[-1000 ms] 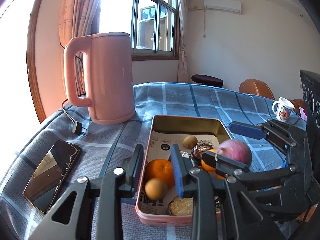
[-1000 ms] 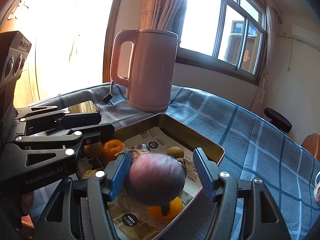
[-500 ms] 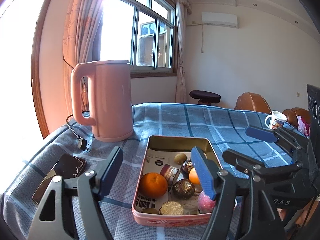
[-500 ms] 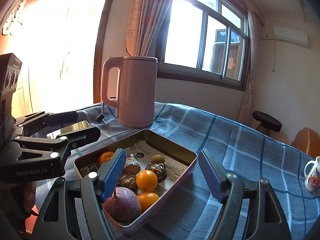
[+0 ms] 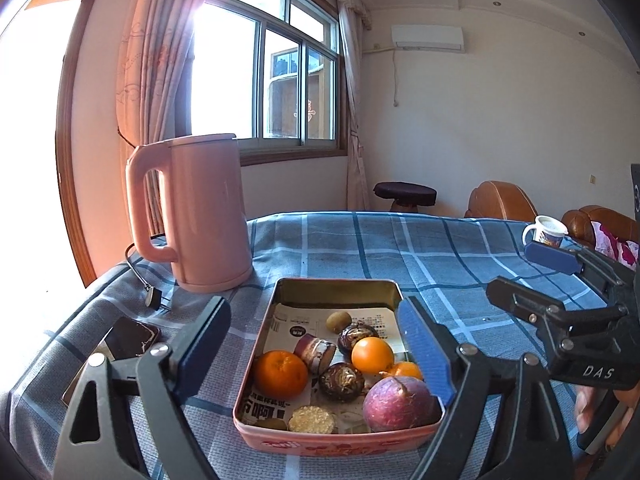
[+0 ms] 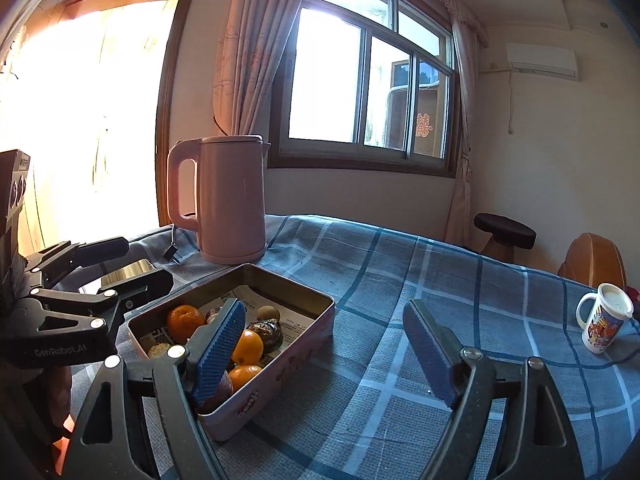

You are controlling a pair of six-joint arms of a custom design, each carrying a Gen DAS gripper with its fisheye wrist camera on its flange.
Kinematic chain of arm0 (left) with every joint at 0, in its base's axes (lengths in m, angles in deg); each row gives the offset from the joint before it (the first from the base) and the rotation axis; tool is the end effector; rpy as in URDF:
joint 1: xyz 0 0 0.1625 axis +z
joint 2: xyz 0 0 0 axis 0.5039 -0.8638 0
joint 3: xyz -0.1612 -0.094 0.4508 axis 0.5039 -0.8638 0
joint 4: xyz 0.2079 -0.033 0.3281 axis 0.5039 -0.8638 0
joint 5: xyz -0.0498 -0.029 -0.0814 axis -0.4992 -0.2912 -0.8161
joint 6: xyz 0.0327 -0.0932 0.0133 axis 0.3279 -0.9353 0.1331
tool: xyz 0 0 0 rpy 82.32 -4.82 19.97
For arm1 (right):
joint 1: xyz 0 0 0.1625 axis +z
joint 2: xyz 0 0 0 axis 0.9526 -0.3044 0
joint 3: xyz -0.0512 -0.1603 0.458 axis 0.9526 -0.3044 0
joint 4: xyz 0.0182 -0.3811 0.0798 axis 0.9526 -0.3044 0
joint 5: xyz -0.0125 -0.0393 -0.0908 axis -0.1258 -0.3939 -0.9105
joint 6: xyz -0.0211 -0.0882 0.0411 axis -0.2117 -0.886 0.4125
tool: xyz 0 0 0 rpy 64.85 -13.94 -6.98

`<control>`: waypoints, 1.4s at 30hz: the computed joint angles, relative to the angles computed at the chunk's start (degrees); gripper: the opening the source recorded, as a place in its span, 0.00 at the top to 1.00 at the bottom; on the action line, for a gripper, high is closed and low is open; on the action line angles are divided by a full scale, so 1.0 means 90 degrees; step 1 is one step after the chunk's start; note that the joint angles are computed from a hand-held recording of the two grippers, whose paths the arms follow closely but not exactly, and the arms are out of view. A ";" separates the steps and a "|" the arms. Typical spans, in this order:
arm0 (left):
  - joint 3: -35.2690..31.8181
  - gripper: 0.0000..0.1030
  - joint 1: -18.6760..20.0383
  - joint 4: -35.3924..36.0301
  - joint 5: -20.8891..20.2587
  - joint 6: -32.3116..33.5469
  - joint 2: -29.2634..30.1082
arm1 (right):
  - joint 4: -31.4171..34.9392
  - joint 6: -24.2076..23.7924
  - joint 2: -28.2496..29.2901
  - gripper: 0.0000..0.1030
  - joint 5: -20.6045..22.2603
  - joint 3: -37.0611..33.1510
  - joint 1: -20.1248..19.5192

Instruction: Organize fruits

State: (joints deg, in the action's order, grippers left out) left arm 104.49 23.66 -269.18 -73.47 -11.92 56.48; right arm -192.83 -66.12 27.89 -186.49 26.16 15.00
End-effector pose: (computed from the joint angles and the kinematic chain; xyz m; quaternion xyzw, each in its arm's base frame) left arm -0.3639 -0.8097 0.0276 0.3561 0.7944 -0.4510 0.1968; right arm 0.0793 -0.7646 0.3132 0.2647 -0.7563 0.5026 0.3245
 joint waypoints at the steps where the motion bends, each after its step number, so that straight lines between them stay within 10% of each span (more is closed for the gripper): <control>1: -0.0009 0.11 -0.0009 -0.0012 0.0020 0.0018 0.0014 | -0.0012 0.0009 -0.0007 0.20 -0.0020 0.0007 -0.0004; 42: 0.0042 0.00 -0.0142 0.0013 -0.0009 0.0042 0.0043 | -0.0829 -0.0164 -0.0212 0.15 -0.0202 0.0459 -0.0084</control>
State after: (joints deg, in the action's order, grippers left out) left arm 104.87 22.38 -269.06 -73.55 -11.54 56.87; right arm -200.29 -67.59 25.98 -188.31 30.29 14.25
